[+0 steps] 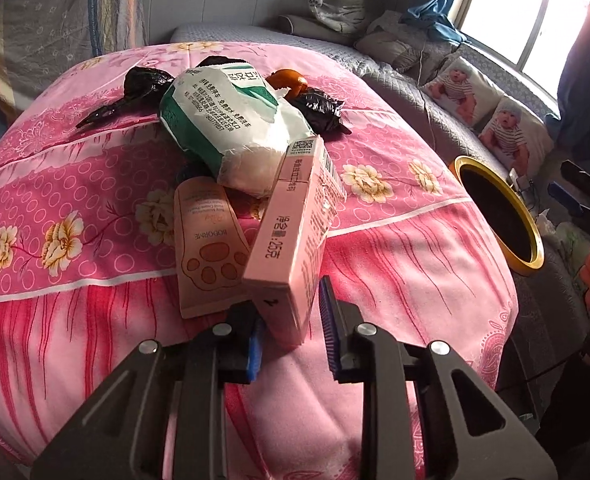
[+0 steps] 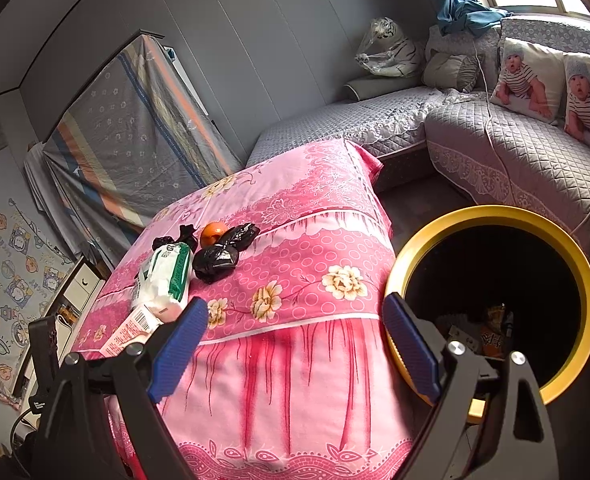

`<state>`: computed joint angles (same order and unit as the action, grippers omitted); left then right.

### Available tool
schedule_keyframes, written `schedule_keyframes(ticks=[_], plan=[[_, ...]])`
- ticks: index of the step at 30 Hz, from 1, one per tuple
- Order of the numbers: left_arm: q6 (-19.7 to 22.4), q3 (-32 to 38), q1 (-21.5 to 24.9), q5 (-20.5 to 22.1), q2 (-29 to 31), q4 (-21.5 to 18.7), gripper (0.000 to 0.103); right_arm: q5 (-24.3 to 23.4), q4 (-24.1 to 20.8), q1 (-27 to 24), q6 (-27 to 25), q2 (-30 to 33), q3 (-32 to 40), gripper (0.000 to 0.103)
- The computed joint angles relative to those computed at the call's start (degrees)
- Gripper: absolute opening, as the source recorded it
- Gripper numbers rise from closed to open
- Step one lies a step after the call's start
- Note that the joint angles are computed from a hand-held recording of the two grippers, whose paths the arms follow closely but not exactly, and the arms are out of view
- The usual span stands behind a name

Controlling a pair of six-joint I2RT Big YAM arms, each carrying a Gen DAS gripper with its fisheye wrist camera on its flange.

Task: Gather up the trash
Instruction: 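Grasp the pink milk carton with the left tool and lift it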

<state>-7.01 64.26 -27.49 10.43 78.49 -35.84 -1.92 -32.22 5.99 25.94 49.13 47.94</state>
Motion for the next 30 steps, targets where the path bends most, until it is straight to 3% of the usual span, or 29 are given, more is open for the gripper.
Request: schedule_keyframes(ticks=[9, 16, 21, 26, 30], plan=[[-1.0, 0.5, -0.3, 0.6, 0.4, 1.9, 0.019, 0.4, -0.6, 1.5, 0.0, 1.5, 1.1, 0.085], [-2.8, -6.0, 2.5, 5.1, -7.9, 8.6, 0.018, -2.5, -1.5, 5.2, -2.8, 6.8, 6.2, 0.085], [-5.1, -10.5, 7.1, 4.0, -14.3, 11.5, 0.018, -3.9, -5.5, 10.5, -7.6, 17.9, 15.6, 0.089], [-7.0, -12.5, 12.6, 4.2, -17.6, 12.9, 0.018, -4.5, -13.5, 15.1, -11.4, 31.7, 29.5, 0.093], [-7.4, -13.8, 14.8, 5.5, -19.1, 13.8, 0.018, -4.9, -21.0, 16.8, -11.2, 41.2, 40.9, 0.095]])
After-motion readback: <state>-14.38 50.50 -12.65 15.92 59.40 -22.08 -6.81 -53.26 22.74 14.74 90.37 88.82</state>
